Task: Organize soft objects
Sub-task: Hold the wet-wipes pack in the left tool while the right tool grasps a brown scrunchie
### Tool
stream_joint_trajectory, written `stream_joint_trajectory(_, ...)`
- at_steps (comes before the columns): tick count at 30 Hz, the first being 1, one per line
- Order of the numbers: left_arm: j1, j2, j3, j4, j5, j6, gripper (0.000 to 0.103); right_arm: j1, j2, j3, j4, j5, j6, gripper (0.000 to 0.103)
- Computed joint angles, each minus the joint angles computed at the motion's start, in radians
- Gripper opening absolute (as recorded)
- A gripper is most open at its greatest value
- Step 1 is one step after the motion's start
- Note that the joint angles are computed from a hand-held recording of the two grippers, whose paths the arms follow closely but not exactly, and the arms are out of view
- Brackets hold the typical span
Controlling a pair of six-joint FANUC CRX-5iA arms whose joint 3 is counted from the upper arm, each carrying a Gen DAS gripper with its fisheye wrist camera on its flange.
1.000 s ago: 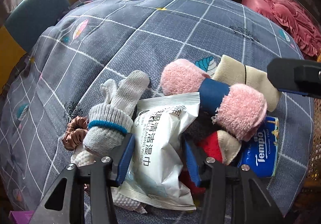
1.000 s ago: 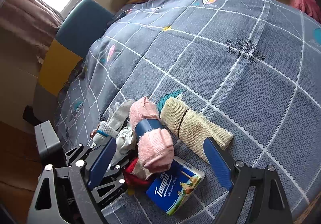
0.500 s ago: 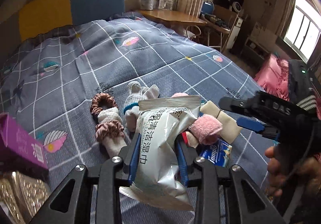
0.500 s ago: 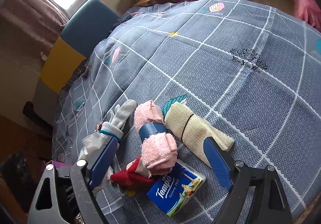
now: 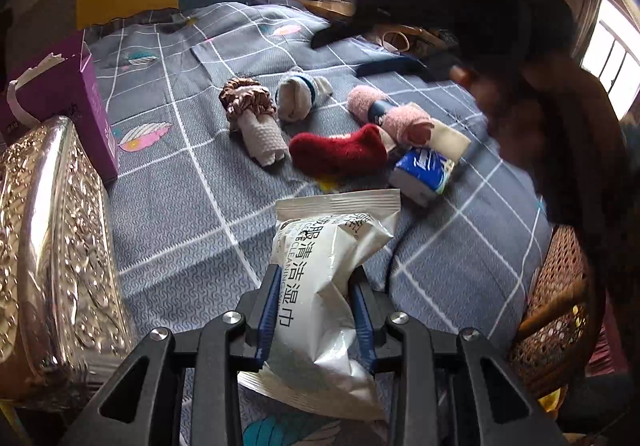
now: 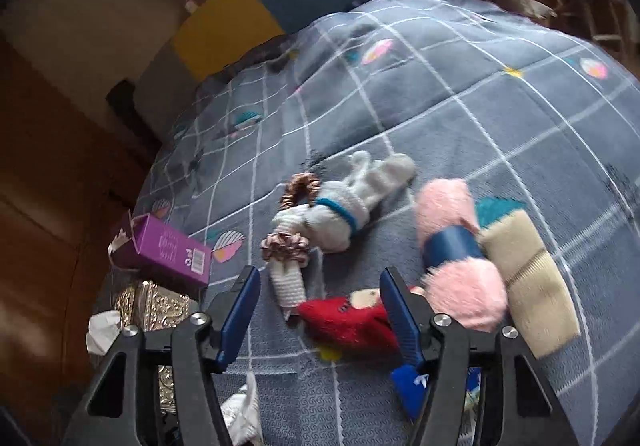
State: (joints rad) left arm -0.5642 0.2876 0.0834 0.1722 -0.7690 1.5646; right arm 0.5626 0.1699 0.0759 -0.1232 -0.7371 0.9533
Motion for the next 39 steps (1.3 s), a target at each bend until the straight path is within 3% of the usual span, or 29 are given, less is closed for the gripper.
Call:
stream_joint_trajectory(4, 0.001, -0.014, -0.031, 0.006, 0.025, -0.009, 0.033, -0.002, 0.154, 0.212, -0.017, -0.12, 0.127, 0.054)
stream_joint_trajectory(8, 0.009, -0.029, -0.061, 0.027, 0.048, -0.02, 0.033, -0.011, 0.309, 0.411, -0.007, -0.213, 0.156, 0.054)
stream_joint_trajectory(9, 0.012, -0.031, -0.067, 0.036, 0.051, -0.027, 0.033, -0.012, 0.345, 0.456, 0.005, -0.24, 0.157, 0.058)
stream_joint_trajectory(12, 0.02, -0.04, -0.088, 0.056, 0.06, -0.037, 0.033, -0.009, 0.468, 0.614, 0.054, -0.359, 0.145, 0.088)
stream_joint_trajectory(17, 0.032, -0.041, -0.104, 0.083, 0.069, -0.042, 0.033, -0.004, 0.615, 0.811, 0.087, -0.527, 0.163, 0.09)
stream_joint_trajectory(18, 0.033, -0.043, -0.109, 0.088, 0.072, -0.044, 0.033, -0.003, 0.645, 0.851, 0.095, -0.565, 0.167, 0.085)
stream_joint_trajectory(21, 0.036, -0.047, -0.118, 0.093, 0.075, -0.042, 0.033, 0.003, 0.703, 0.93, 0.112, -0.64, 0.181, 0.018)
stream_joint_trajectory(23, 0.038, -0.049, -0.124, 0.1, 0.08, -0.045, 0.033, -0.003, 0.668, 0.88, 0.093, -0.587, 0.185, 0.016)
stream_joint_trajectory(29, 0.035, -0.051, -0.127, 0.089, 0.09, -0.034, 0.033, -0.019, 0.466, 0.631, 0.075, -0.306, 0.16, 0.015)
stream_joint_trajectory(34, 0.031, -0.05, -0.122, 0.073, 0.09, -0.013, 0.033, -0.007, 0.345, 0.5, 0.05, -0.288, 0.184, 0.016)
stream_joint_trajectory(39, 0.035, -0.038, -0.093, 0.062, 0.06, 0.027, 0.033, 0.041, 0.189, 0.246, 0.095, -0.27, 0.084, 0.016)
